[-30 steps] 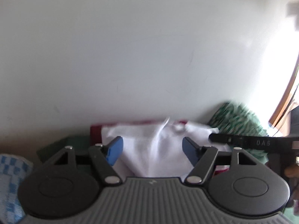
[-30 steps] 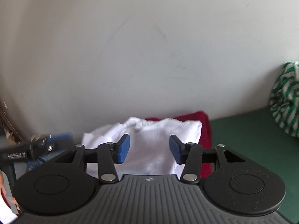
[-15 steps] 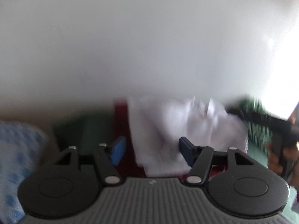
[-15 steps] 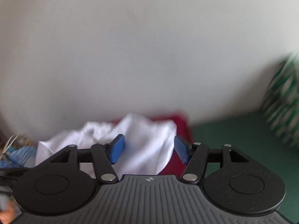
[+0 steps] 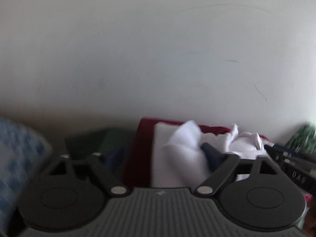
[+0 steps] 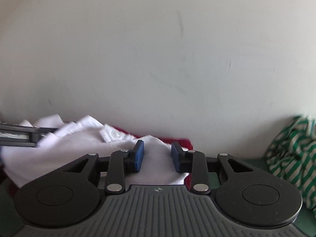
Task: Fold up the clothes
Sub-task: 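Lower the white shirt onto the red sweater and open the right gripper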
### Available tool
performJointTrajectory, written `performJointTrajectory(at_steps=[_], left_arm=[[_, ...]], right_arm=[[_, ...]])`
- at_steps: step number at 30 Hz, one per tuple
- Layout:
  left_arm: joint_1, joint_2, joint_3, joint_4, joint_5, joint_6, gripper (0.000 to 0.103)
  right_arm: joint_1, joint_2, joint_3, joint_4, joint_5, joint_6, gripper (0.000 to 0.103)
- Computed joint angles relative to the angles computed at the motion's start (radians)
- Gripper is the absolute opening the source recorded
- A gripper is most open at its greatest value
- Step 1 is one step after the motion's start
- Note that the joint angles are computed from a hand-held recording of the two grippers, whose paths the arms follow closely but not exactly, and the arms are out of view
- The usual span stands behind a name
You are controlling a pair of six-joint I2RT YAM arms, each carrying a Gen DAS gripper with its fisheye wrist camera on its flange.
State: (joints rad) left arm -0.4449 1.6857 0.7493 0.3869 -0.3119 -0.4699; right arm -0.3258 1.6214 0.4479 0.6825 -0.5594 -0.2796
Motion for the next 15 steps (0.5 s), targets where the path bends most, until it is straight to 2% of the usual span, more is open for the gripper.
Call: performJointTrajectory(at_steps=[2, 5, 6, 7, 8, 9, 10, 13, 14, 15], left_arm=[[0.015, 0.024, -0.034, 0.075, 0.022, -0.045, 0.097], [-0.056, 0.046, 0.035, 0.01, -0.129, 0.02, 0.099], [-0.058, 0.035, 0.053, -0.02, -0.136, 0.051, 0.099], [-0.047, 0.007, 0.056, -0.049, -0.117, 0.067, 0.096], [-0.033, -0.035, 0.043, -0.068, -0.09, 0.069, 0.092], [-0.023, -0.095, 0.011, -0.071, -0.071, 0.067, 0.082], [-0.02, -0.16, -0.031, -0.061, -0.064, 0.069, 0.079], [-0.033, -0.306, -0.113, -0.073, -0.045, 0.083, 0.077], [-0.042, -0.345, -0.132, -0.086, -0.04, 0.087, 0.074], [-0.06, -0.354, -0.136, -0.105, -0.033, 0.098, 0.065]], right_arm=[[-0.031, 0.056, -0.003, 0.062, -0.046, 0.0, 0.032], [-0.06, 0.093, 0.002, 0.097, -0.078, -0.009, 0.035], [-0.072, 0.089, 0.015, 0.068, -0.092, -0.012, 0.036], [-0.088, 0.055, 0.042, -0.014, -0.12, 0.003, 0.036], [-0.085, 0.014, 0.037, -0.022, -0.138, 0.07, 0.035], [-0.081, -0.027, 0.032, -0.029, -0.153, 0.14, 0.035], [-0.09, -0.071, 0.023, -0.042, -0.179, 0.185, 0.037], [-0.238, -0.22, -0.016, -0.21, -0.363, 0.085, 0.037], [-0.264, -0.251, -0.012, -0.316, -0.405, 0.011, 0.036], [-0.272, -0.268, -0.002, -0.425, -0.415, -0.071, 0.036]])
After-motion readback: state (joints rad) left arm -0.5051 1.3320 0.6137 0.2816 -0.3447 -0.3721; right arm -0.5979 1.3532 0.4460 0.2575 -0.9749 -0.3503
